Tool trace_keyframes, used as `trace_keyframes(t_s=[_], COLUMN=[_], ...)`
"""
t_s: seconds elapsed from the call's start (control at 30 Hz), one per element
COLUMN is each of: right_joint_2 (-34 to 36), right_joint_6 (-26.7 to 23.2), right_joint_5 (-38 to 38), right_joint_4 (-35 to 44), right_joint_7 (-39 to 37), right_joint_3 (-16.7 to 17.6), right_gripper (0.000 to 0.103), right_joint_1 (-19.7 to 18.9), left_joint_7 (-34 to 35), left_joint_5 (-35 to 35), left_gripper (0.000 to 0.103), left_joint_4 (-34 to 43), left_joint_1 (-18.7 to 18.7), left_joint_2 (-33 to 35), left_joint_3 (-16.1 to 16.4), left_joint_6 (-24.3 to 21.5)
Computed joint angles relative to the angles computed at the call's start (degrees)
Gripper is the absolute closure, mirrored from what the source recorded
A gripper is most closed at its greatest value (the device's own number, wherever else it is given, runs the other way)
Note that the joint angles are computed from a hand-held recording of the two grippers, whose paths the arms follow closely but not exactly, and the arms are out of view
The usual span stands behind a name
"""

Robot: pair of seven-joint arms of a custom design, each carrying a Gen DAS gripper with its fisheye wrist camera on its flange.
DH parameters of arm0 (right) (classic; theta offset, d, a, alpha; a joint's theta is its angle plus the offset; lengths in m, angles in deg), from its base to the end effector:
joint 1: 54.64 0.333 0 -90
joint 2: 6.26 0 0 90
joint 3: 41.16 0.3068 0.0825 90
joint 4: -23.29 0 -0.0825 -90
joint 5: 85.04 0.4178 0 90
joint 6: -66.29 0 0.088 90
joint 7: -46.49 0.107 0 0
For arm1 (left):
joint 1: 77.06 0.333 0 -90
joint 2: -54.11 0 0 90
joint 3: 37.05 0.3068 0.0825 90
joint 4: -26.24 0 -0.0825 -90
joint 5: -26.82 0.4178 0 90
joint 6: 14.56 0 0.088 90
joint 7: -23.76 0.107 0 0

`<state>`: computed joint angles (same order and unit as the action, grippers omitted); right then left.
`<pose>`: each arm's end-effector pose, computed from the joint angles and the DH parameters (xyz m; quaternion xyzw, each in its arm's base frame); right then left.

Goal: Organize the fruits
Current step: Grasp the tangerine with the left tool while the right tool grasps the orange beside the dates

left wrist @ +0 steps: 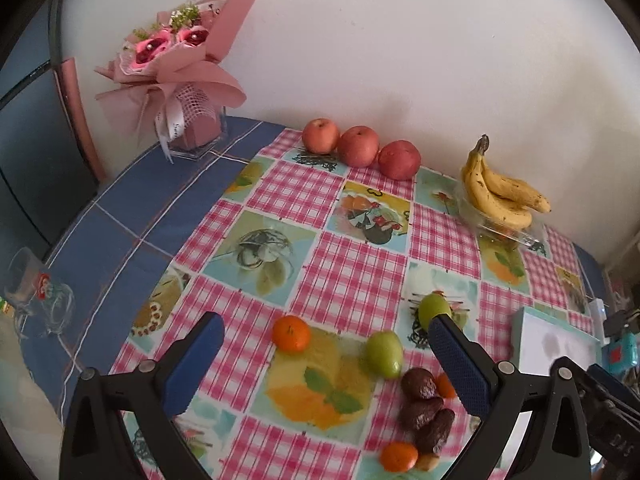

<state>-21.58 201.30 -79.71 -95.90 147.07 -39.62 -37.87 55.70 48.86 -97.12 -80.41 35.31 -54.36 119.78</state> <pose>0.5257 0.1766 0.5846 -0.7101 0.6499 -0.1045 0.2497 0.5000 -0.1980 0.5688 -0.8004 0.5067 -0.2171 0.2355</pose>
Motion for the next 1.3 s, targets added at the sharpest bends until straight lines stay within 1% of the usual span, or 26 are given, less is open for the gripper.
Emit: trace_keyframes(t_s=[0.17, 0.23, 0.3, 0.33, 0.4, 0.5, 0.53, 0.6, 0.73, 0.8, 0.9, 1.0, 1.2, 1.3], right_joint_2=[4.86, 6.74, 8.64, 9.44, 10.62, 11.87, 12.01, 12.43, 13.02, 13.39, 14.32, 14.98, 15.58, 15.86], right_joint_6=[0.10, 0.29, 0.34, 0.32, 0.47, 0.71, 0.88, 0.49, -1.32, -1.93, -3.55, -5.10, -6.48, -7.05], right_joint_5=[0.03, 1.36, 2.27, 2.39, 2.78, 3.22, 3.16, 2.93, 4.14, 4.45, 5.71, 7.15, 7.06, 7.17], right_joint_4=[3.36, 4.61, 6.01, 6.71, 7.82, 8.82, 8.78, 8.70, 8.34, 8.26, 8.37, 8.32, 7.98, 8.06], right_joint_7=[0.82, 0.42, 0.43, 0.50, 0.09, -0.52, -0.50, -0.30, -0.51, -0.51, -1.17, -1.48, -1.18, -1.50], right_joint_3=[0.59, 0.50, 0.55, 0.67, 0.87, 1.21, 1.35, 1.63, 1.81, 1.93, 2.05, 2.08, 2.40, 2.54], right_gripper=[0.016, 0.023, 0.025, 0.025, 0.029, 0.030, 0.032, 0.039, 0.042, 0.044, 0.046, 0.051, 0.052, 0.052], right_joint_1=[0.08, 0.08, -0.15, -0.28, -0.49, -0.73, -0.77, -0.75, -0.76, -0.73, -0.71, -0.88, -0.94, -0.85], left_joint_7=[0.50, 1.69, 1.52, 1.19, 0.47, 1.15, 1.66, 3.62, 5.77, 6.30, 7.33, 8.09, 9.54, 9.58], left_joint_5=[-0.13, 1.06, 2.68, 3.17, 3.14, 1.20, 0.55, -1.68, -7.01, -8.69, -10.38, -12.10, -15.59, -15.98], left_gripper=[0.000, 0.000, 0.000, 0.000, 0.000, 0.000, 0.000, 0.001, 0.005, 0.006, 0.013, 0.014, 0.017, 0.022], left_joint_4=[2.73, 4.88, 6.48, 6.84, 6.71, 5.19, 4.94, 4.11, 2.26, 2.15, 2.43, 2.30, 2.02, 2.22], left_joint_1=[0.33, 0.19, -0.13, -0.27, -0.45, -0.67, -0.69, -0.78, -0.60, -0.47, -0.57, -0.72, -0.95, -0.96], left_joint_2=[3.96, 6.01, 7.29, 7.60, 7.60, 6.93, 7.00, 7.01, 7.12, 7.83, 9.24, 10.06, 11.32, 11.88], left_joint_3=[0.89, 1.23, 1.55, 1.94, 2.84, 3.95, 4.13, 4.77, 5.79, 5.81, 5.84, 6.14, 6.76, 6.81], left_joint_6=[-4.19, -7.36, -9.78, -10.00, -9.24, -7.40, -7.18, -6.47, -3.83, -3.67, -4.20, -3.71, -2.65, -2.83])
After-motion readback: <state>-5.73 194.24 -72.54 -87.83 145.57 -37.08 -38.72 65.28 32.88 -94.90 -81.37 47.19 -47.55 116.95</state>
